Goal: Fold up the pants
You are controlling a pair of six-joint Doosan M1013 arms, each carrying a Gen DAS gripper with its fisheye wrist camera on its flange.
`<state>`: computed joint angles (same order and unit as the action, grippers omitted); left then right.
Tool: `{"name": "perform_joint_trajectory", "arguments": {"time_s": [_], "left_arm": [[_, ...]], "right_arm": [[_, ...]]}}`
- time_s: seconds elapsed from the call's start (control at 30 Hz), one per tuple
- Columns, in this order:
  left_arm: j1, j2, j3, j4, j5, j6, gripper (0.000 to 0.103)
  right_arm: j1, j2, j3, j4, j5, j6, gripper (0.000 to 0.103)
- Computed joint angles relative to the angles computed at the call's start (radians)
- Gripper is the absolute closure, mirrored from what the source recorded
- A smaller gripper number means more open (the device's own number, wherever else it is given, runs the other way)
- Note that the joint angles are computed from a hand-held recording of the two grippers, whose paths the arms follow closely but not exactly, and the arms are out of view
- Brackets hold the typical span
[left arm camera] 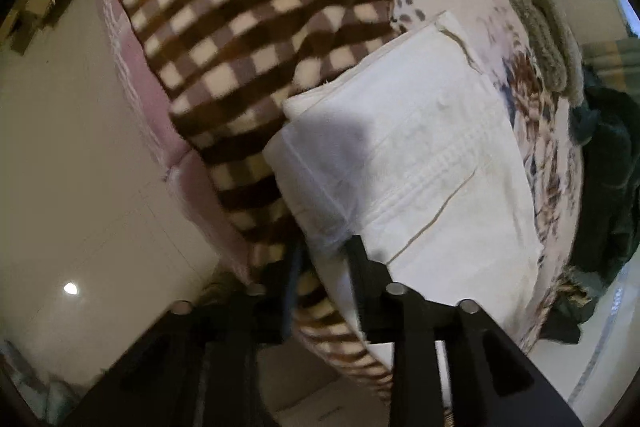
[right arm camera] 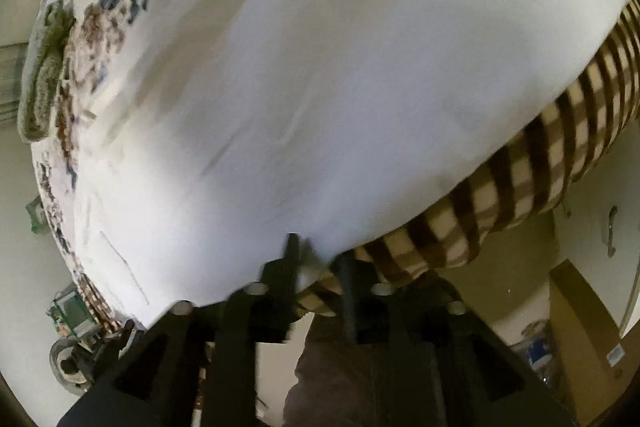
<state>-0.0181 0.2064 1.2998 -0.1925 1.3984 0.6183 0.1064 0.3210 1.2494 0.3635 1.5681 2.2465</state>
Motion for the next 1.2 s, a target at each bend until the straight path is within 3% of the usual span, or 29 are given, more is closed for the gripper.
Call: {"name": "perform_joint_trajectory", "arguments": {"time_s": [0.1, 0.27, 0.4, 0.53, 0.63, 0.7, 0.87, 1.0, 1.1, 1.2], "left_arm": [[-0.049, 0.035, -0.108, 0.113, 0.106, 0.087, 0.023], [-0.137, 0.141, -0.315, 0.21, 0.176, 0.269, 0.022], [-0.186, 0.273, -0.476, 0.096, 0.162, 0.388, 0.022], [-0.223, 0.449, -0.669, 0.031, 0.298, 0.51, 0.022], [-0.253, 0.552, -0.795, 0.111, 0.388, 0.58, 0.022], [-0.246, 0.58, -0.821, 0.109, 0.395, 0.566, 0.022], [-0.232, 0.598, -0.876, 0.055, 0.429, 0.565, 0.02], [-0.227, 0.572, -0.895, 0.028, 0.438, 0.57, 0.02], [-0.245, 0.551, -0.89, 0.034, 0.447, 0.556, 0.02], [-0.271, 0.516, -0.818, 0.043, 0.427, 0.541, 0.02]], "right_arm": [[-0.008, -0.003, -0.035, -0.052, -0.01, -0.055, 0.052], [-0.016, 0.041, -0.149, -0.108, 0.001, -0.2, 0.052], [0.003, 0.155, -0.309, -0.089, 0.058, -0.301, 0.052], [0.06, 0.296, -0.479, -0.209, 0.116, -0.347, 0.052], [0.066, 0.346, -0.533, -0.277, 0.132, -0.345, 0.053], [0.057, 0.355, -0.542, -0.267, 0.136, -0.331, 0.053], [0.005, 0.287, -0.468, -0.183, 0.072, -0.235, 0.053], [-0.087, 0.121, -0.259, -0.143, -0.084, -0.057, 0.053], [-0.165, 0.002, -0.108, -0.188, -0.151, 0.114, 0.053], [-0.251, -0.09, 0.021, -0.23, -0.22, 0.259, 0.053]]}}
